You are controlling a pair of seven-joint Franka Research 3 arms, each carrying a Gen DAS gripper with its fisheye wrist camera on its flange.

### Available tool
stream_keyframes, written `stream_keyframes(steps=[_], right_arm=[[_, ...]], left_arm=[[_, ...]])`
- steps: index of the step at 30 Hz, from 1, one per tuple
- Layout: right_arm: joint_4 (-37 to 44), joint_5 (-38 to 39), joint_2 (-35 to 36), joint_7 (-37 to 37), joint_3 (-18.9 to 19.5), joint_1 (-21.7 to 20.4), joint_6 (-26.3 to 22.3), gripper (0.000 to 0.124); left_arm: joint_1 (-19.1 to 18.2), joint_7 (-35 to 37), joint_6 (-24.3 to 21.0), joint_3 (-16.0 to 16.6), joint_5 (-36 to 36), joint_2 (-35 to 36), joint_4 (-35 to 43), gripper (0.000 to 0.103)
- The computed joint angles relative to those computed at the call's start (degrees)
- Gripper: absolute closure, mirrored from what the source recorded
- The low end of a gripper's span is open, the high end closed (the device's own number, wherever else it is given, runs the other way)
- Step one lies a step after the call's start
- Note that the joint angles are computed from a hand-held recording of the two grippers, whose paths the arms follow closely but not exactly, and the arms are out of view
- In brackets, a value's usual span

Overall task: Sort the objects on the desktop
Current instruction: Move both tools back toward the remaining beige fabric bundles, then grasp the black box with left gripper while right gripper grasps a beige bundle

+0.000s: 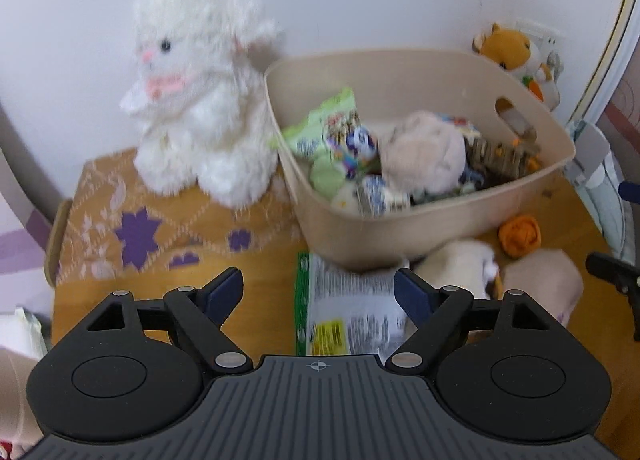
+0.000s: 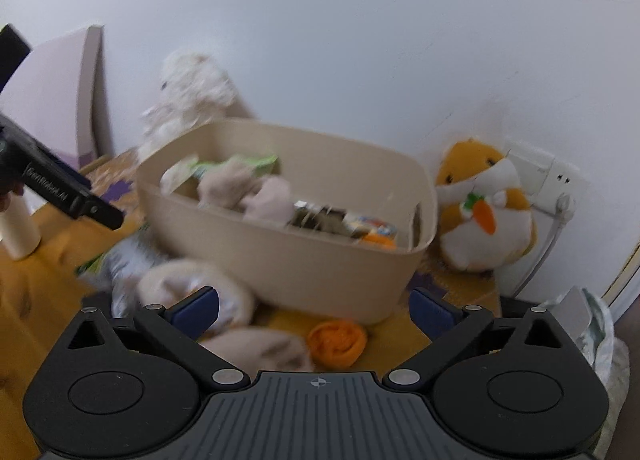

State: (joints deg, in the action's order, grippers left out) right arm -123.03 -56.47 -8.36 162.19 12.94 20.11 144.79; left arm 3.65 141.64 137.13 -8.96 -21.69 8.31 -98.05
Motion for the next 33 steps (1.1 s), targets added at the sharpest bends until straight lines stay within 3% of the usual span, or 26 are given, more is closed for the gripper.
stream_keyframes(steps=[11, 25, 30, 33], right_arm=[[-0.89, 5.97, 1.89, -2.62, 0.31, 2.03, 1.85, 0.021], [1.03, 11.57, 6.40, -8.58, -2.04, 5.10, -0.46, 0.021], [0.86, 13.14, 6.85, -9.79, -2.65, 5.33, 0.05, 0.032], [0.64, 14.02, 6.93, -10.51, -2.93, 5.36, 0.45, 0.041]], left_arm=[[0.02, -3.01, -3.57, 0.63, 3.31, -0.57, -2.55, 0.019], [-0.38, -7.57, -7.74, 1.69, 8.36, -0.88, -5.29, 0.019], [-0.39, -8.92, -6.90, 1.58, 9.38, -0.93, -6.46, 0.019], [-0.03, -9.05, -6.85, 1.49, 7.67, -0.78, -6.65, 0.026]])
